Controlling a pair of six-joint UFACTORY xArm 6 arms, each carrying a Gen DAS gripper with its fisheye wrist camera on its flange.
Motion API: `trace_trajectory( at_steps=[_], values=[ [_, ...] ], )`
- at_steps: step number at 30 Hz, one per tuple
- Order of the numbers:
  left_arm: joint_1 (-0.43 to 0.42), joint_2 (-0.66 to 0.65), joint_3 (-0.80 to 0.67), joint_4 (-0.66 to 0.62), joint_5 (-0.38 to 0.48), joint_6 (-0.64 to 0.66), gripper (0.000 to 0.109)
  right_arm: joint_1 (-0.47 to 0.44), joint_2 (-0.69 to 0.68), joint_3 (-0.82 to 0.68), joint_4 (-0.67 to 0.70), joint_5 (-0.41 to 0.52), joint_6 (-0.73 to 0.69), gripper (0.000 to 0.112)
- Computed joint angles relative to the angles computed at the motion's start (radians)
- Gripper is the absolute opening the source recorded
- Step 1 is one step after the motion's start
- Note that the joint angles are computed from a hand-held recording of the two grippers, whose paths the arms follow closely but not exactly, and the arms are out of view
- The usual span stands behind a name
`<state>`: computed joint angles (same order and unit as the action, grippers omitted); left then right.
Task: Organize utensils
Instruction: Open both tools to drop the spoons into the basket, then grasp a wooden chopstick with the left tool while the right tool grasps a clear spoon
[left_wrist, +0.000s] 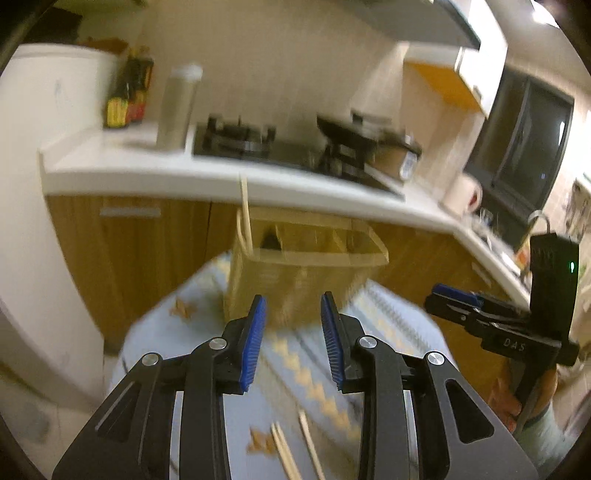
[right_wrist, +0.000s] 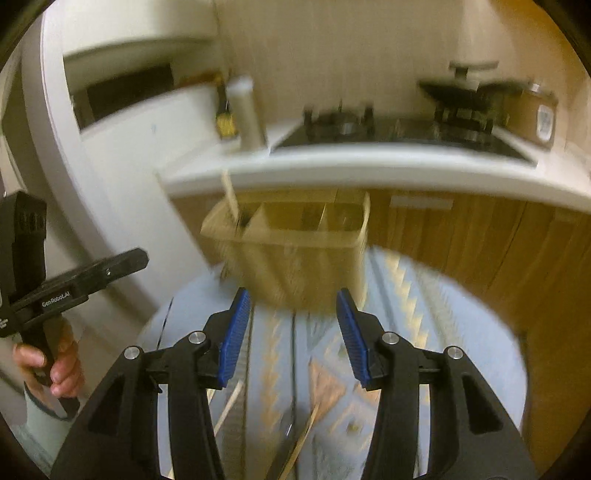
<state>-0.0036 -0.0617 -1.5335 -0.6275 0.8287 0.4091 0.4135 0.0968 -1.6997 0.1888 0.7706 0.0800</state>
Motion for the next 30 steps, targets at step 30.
trace_trajectory(
  at_steps=[30],
  values=[
    [-0.109, -0.025, 0.196, 0.218, 0.291, -0.051, 0.028, 0.011, 0.009, 0.136, 0.169, 0.375, 0.077, 0.026]
  ],
)
